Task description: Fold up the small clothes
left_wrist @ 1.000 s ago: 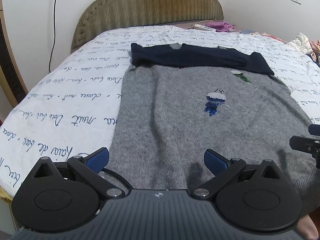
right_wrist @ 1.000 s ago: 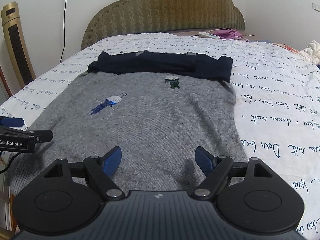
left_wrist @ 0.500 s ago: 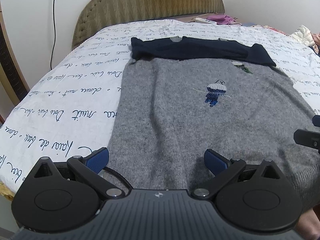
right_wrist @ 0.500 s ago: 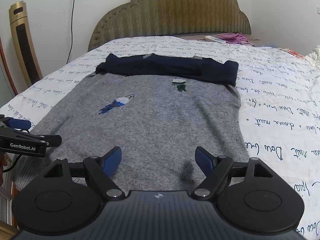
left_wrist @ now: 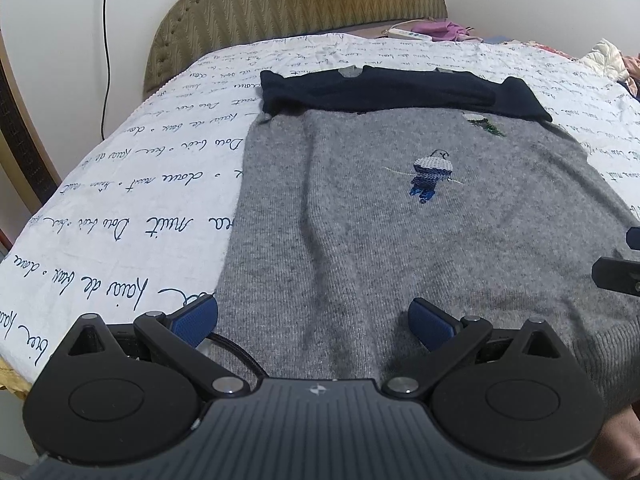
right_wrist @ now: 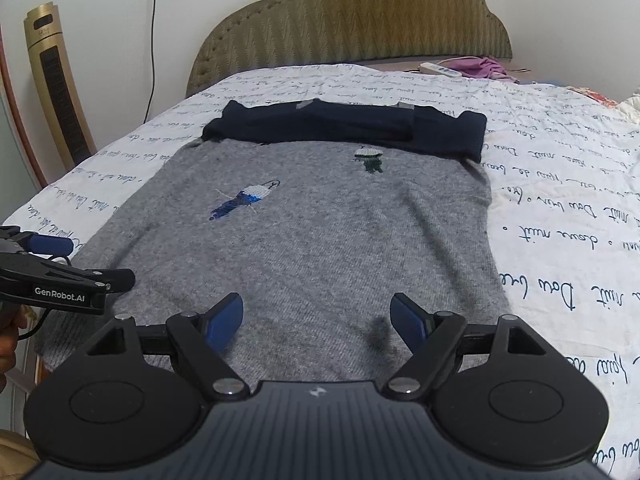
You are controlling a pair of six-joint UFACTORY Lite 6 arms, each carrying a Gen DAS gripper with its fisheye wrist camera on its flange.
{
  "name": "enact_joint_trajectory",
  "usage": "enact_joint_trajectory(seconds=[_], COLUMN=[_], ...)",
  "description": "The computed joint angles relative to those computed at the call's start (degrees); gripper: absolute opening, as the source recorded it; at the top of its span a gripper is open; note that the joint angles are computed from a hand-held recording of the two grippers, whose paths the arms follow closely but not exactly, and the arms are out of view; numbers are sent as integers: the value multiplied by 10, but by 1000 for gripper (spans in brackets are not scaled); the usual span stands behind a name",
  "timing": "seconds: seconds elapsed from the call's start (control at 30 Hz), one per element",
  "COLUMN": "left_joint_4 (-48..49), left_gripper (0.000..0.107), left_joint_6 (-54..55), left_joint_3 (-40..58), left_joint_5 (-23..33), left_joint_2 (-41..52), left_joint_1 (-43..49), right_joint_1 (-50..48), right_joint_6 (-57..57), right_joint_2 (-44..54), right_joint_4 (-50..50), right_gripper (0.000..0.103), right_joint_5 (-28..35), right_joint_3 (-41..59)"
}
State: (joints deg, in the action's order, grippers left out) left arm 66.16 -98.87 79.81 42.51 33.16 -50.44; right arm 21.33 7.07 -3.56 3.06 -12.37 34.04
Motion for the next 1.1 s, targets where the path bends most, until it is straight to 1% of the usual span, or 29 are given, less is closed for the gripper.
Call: enact_joint_trajectory(seconds=[0.07, 0.2, 0.33, 0.47, 0.57, 0.67, 0.7, 0.87, 0.97, 1.1], left_joint_4=[1, 0, 1, 6, 12, 18, 21, 58, 98, 145], left_gripper=[102, 102, 102, 102, 102, 102, 102, 102, 102, 102], left_joint_6=[-3, -5, -13, -19, -25, -34, -38, -71, -114, -170], left_joint_3=[-3, -7, -17, -25, -35, -48, -56, -114, -166, -228], left_joint_5=[-2, -8, -10, -14, -22, -40, -50, -101, -141, -165], left_joint_2=[-2, -6, -12, -18, -24, -33, -39, -82, -122, -174], left_joint_1=[1, 3, 3, 3, 5, 9, 12, 26, 45, 73], right_joint_1=[2, -9, -15, -29, -34, -35, -40, -93, -146, -226], right_joint_6=[-1, 81, 112, 184, 165, 121, 131, 304, 431, 538], right_joint_2=[-1, -6, -11, -18, -29, -39, -42, -48, -62, -86], right_joint_4=[0, -93, -129, -204, -195, -159, -169, -344, -487, -632], right_gripper=[81, 81, 81, 81, 81, 81, 81, 81, 81, 81], right_joint_5=[1, -4, -10, -24, -41, -36, -35, -45, -68, -94], right_joint_3=[0, -7, -13, -21, -34, -41, -43, -48, -59, -75])
